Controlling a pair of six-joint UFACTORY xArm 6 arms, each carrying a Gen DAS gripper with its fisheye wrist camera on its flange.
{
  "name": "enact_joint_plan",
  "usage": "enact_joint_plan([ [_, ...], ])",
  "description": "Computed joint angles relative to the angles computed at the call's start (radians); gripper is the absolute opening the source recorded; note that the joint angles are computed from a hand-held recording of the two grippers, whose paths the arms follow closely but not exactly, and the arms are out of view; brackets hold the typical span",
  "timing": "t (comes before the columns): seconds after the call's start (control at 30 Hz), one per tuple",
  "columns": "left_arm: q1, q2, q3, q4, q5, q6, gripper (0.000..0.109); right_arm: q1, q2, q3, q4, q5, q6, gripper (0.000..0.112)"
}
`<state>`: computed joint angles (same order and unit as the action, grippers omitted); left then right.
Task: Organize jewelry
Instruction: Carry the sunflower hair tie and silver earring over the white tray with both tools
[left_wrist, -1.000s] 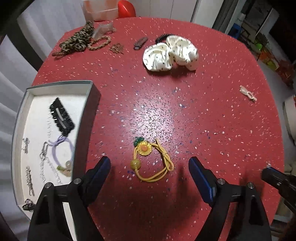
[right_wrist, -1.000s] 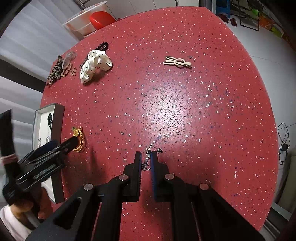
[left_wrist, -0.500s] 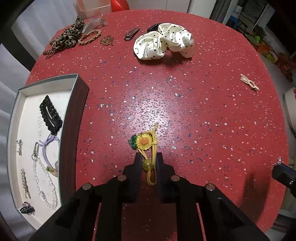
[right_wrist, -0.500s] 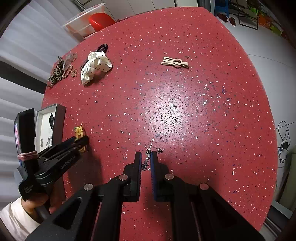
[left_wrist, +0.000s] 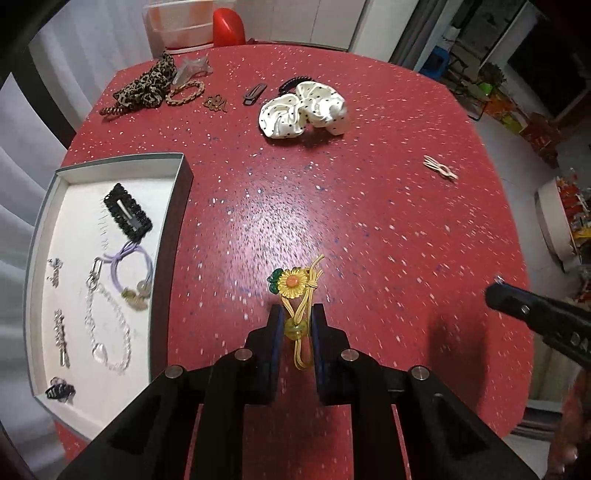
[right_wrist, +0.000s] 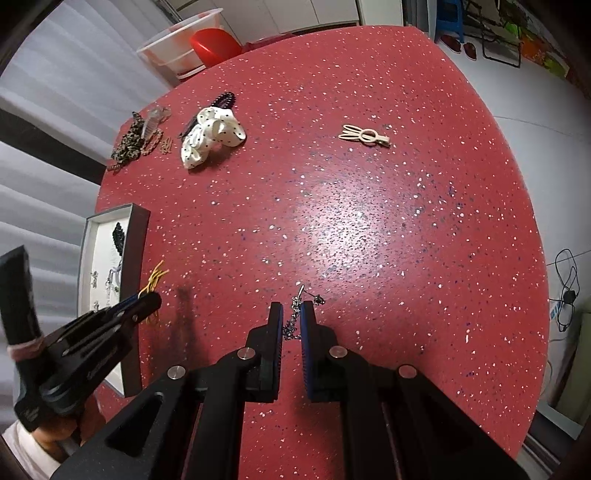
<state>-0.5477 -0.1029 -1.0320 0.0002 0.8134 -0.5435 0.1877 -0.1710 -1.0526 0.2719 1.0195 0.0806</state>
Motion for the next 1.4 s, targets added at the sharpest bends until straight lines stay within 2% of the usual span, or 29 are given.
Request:
enact_joint_plan([
  [0.27,-0.005,-0.109,0.054,-0.007,0.026,0.023,0.016,0.035,-0.062,0.029,-0.010,0.029,0.028,0.010],
  [0.73,0.018,-0.287,0.161,0.018,0.094,-0.023,0.016,0.108,-0.126,0.047,-0.005,0.077,0.067,0.010],
  [1.07,0.077,-0.378,0.222,0.034,0.111,-0.053,0.016,0.185,-0.073,-0.026,0.004,0.083,0.066,0.010],
  [1.4,0.184,-0.485,0.313,0.029,0.143,-0.042,0.016,0.296,0.044,-0.143,0.023,0.070,0.056,0.010],
])
